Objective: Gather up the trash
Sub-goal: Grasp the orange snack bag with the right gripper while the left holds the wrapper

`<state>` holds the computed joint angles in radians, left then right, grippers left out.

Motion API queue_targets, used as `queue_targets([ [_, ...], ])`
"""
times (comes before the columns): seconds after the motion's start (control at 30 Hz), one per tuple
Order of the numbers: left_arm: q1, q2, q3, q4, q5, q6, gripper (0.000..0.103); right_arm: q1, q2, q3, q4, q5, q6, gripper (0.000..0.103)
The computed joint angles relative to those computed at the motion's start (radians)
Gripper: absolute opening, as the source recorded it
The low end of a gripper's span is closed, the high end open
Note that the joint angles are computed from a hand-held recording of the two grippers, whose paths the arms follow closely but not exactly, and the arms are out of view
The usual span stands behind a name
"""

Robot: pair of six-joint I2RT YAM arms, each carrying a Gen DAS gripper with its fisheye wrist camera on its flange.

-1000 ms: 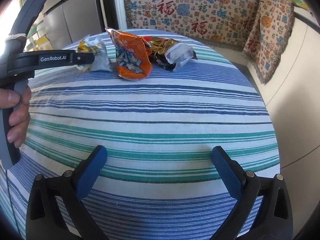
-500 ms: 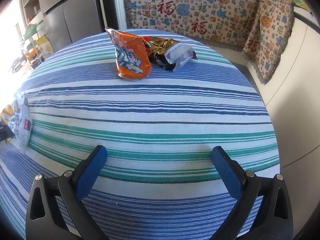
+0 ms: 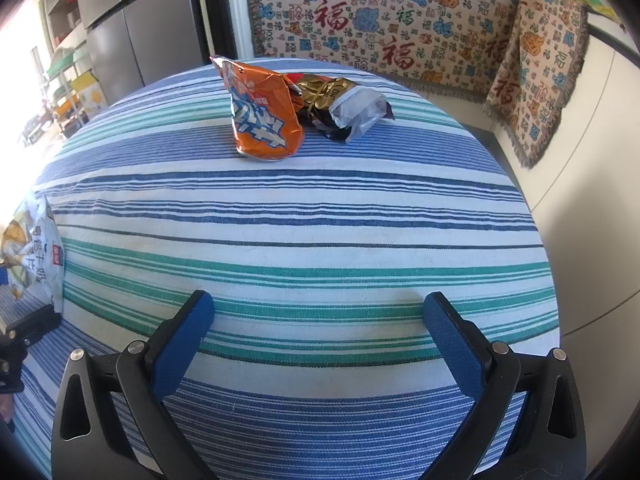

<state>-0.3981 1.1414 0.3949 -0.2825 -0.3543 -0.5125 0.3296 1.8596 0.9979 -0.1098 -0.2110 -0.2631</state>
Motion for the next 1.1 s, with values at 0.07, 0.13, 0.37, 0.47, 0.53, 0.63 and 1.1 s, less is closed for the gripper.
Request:
queue_targets([
  [0.07,0.02,0.025,0.012,0.008,0.004,0.0,0.091,-0.001,0.0,0.0,0.0,-0.001,0.0,0.103],
  [0.13,0.049,0.022,0.011,0.01,0.011,0.011,0.092,-0.005,0.003,0.005,-0.004,-0.013,-0.002,0.103],
  [0.37,0.123,-0.074,-0.04,-0.015,0.043,0.054,0.091,0.029,0.183,0.294,-0.144,-0.106,-0.034,0.098],
  [0.47,0.12,-0.07,-0.037,-0.02,0.033,0.046,0.092,0.058,0.289,0.453,-0.181,-0.093,-0.029,0.095],
  [0.53,0.119,-0.064,-0.034,-0.018,0.031,0.047,0.092,0.076,0.323,0.493,-0.168,-0.075,-0.034,0.091],
  [0.63,0.107,-0.06,-0.031,-0.021,0.025,0.036,0.092,0.092,0.317,0.484,-0.137,-0.075,-0.059,0.055],
  [1.1,0.098,-0.148,-0.066,-0.043,0.059,0.038,0.091,0.148,-0.197,-0.223,0.063,0.008,0.07,0.055],
])
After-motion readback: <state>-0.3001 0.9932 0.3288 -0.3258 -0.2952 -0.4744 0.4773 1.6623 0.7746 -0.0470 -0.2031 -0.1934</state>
